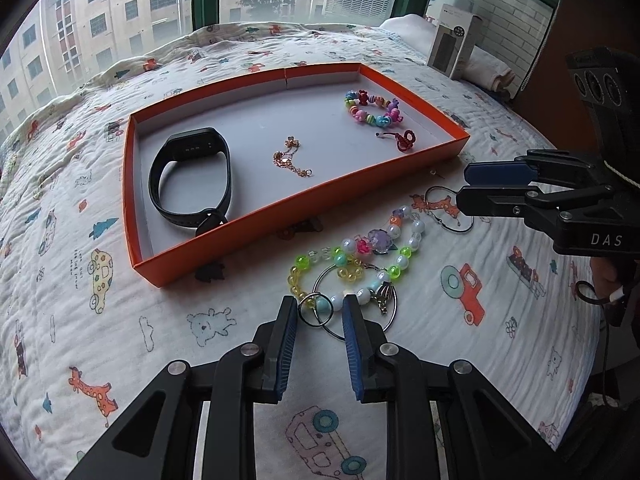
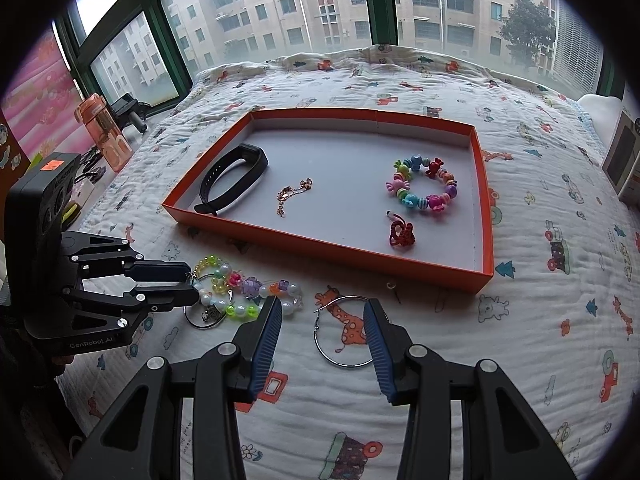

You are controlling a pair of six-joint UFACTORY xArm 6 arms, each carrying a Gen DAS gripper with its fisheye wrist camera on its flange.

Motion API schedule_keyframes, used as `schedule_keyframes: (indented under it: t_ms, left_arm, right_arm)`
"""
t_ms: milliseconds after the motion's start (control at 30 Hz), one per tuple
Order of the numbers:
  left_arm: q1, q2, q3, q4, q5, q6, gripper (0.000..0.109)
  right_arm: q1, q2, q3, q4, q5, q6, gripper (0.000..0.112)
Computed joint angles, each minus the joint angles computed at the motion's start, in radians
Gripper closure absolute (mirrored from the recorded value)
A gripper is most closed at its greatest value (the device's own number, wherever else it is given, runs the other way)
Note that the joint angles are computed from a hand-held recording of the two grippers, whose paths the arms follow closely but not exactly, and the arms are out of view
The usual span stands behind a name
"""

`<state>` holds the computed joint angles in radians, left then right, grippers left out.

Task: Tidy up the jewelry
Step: 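Close the left tool on the green beaded keychain ring and lift it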

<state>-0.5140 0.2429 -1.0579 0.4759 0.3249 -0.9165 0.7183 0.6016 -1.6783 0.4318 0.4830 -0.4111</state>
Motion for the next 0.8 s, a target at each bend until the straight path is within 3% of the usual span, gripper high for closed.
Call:
schedule_keyframes:
  t_ms: [333,467,800]
  left_arm:
    - [-0.001,-0.061,0.044,0.167,-0.008,-0.223,0.09]
    - [0.004,-0.094,0.061,0.224,-0.006,-0.31,0.09]
    - [0.009,-0.125,0.095,0.231,0.007,-0.359,0.09]
  right_arm:
    - [0.001,0.033,-0.048,0.014,0.059,-0.041,0.066]
    - [0.007,0.067,-0.102,0.037,0.097,-0.104,0.072]
    - [-0.007,0.207,-0.329,0.066,0.257,-0.205,0.082]
